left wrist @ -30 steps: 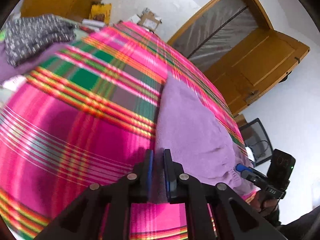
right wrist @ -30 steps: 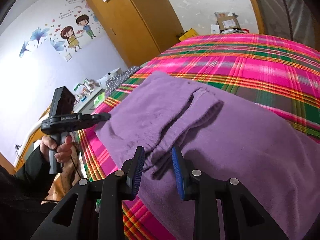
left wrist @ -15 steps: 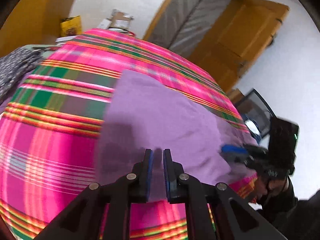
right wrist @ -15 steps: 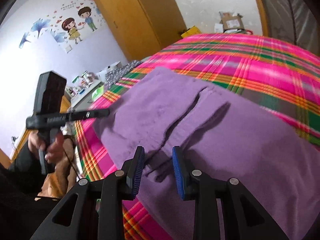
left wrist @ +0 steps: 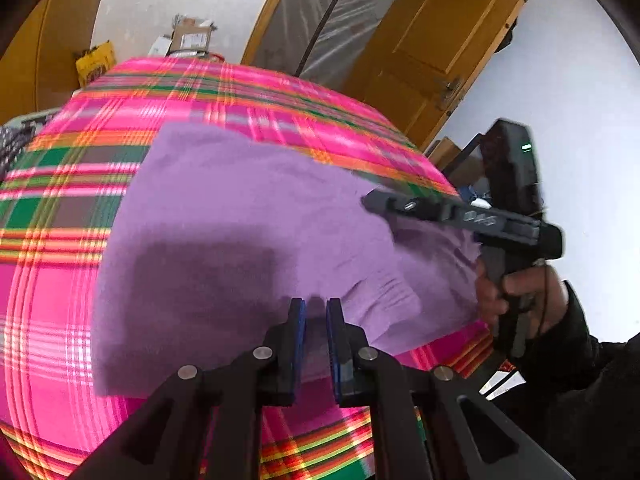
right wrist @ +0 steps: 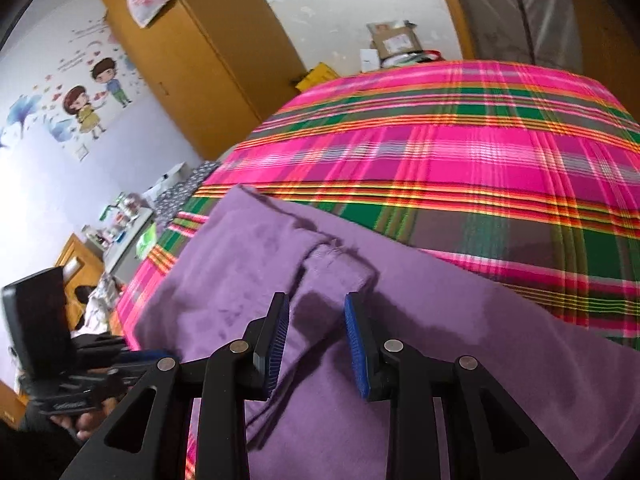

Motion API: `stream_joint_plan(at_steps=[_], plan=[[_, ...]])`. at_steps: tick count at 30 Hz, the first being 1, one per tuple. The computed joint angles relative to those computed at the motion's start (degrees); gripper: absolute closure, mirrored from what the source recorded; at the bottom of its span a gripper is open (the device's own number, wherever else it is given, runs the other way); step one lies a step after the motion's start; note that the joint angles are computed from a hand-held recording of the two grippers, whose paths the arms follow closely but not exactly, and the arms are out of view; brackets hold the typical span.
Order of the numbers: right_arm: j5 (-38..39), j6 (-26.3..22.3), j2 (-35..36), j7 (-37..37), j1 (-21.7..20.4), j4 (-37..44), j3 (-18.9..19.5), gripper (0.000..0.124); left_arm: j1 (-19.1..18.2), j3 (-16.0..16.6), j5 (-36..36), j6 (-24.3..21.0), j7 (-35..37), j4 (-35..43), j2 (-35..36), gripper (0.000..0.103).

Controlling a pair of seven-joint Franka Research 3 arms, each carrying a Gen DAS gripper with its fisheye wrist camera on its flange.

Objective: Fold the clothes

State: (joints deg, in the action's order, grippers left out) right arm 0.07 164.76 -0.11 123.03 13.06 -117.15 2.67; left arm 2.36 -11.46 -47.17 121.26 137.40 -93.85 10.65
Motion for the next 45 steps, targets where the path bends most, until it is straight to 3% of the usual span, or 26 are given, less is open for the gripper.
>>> stream_joint_plan(at_steps=[4, 8, 16, 19, 22, 28, 32, 38, 45], plan=[[1.58, 0.27, -0.76, 1.11, -0.19, -1.81, -0.09, 0.094, -0.27, -0.50, -0.93, -1.09, 0.84, 0.72, 0.46, 0.093], [-0.91, 2.62, -3.05, 3.20, -0.70, -4.43, 0.48, 0.094, -1.61, -0.82, 2.91, -0.73, -0.15, 0.92, 1.39, 0.093], [0.49, 6.44, -6.66, 0.66, -1.77, -8.83, 2.64, 0.094, -1.65, -1.38, 2.79, 0.26, 0.29, 0.74, 0.29, 0.093], [3.14, 6.45, -6.85, -1.22, -1.29, -9.58, 2.52, 0.092, -1.87, -1.47, 2.16, -1.04, 1.40, 1.48, 0.93, 0.093], [11.68, 6.64, -7.46, -8.29, 1.46, -10.76, 0.76, 0.092, -2.59, -1.51, 4.70, -1.46, 0.09, 1.86, 1.81, 0.093], [10.54, 7.31, -9.55, -5.76, -1.04, -13.49, 2.72, 0.092, -2.22, -1.80, 4.88, -2.38, 0.39, 2.72, 1.89, 0.093], [11.36, 8.51, -10.42, -5.93, -1.37, -14.65, 2.94, 0.092, -2.47, -1.78, 4.78, 0.20, 0.95, 4.19, 2.10, 0.093], [11.37, 10.32, -11.52, -5.29, -2.48, -16.01, 3.93, 0.092, -4.45, -1.79, 12.91, 5.36, -11.12, 13.50, 8.90, 0.093], [5.37, 9.55, -15.17, 1.64, -8.55, -19.29, 8.34, 0.092, -6.40, -3.31, 24.97, 3.82, -22.94, 25.75, 18.26, 0.093]])
